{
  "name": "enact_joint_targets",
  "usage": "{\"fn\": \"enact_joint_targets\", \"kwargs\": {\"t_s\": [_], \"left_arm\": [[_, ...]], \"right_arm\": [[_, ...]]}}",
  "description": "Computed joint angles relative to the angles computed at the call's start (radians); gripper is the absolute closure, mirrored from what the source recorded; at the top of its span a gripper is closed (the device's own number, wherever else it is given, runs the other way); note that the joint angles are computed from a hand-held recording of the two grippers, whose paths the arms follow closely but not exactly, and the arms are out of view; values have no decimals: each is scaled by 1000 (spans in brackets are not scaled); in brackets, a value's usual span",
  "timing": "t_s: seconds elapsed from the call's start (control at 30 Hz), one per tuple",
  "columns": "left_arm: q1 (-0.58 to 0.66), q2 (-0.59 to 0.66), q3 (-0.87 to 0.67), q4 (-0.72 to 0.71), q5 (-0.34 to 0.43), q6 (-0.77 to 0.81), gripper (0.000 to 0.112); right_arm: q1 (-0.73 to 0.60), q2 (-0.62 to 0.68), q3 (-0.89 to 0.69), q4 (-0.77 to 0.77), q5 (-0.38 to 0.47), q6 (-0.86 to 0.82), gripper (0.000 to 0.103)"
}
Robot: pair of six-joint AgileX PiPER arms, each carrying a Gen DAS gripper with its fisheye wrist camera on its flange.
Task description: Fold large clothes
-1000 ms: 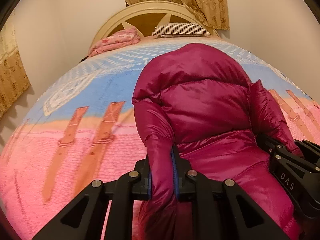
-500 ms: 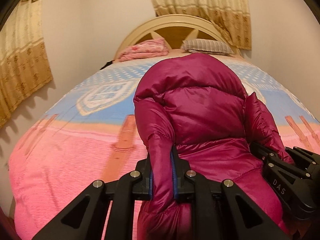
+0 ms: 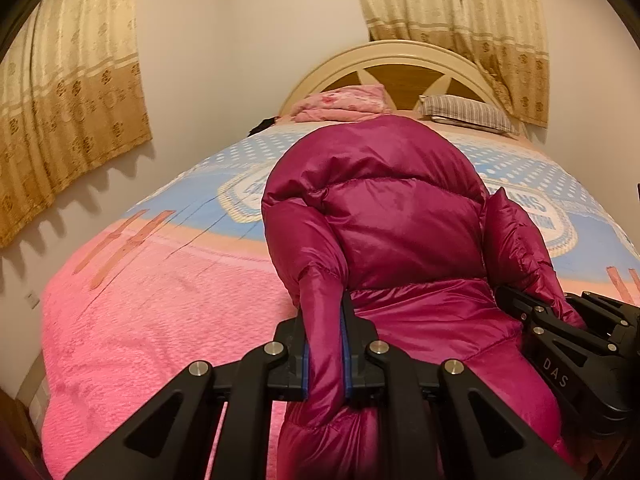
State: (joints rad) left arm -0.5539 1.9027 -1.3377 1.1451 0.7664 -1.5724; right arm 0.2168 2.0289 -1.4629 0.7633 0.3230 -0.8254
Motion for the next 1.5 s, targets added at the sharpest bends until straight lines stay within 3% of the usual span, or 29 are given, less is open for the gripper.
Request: {"fn": "enact_joint_targets", "kwargs": {"t_s": [0.63, 1.2, 1.5], "left_arm": [[71, -55, 169, 62, -77, -120, 101], [114, 0, 198, 95, -129, -169, 100], [108, 16, 185, 88, -117, -159, 94]], "right_arm": [[89, 74, -87, -173, 30, 149, 84], [113, 129, -134, -251, 40, 232, 84], [111, 148, -150, -248, 46, 234, 84]]}}
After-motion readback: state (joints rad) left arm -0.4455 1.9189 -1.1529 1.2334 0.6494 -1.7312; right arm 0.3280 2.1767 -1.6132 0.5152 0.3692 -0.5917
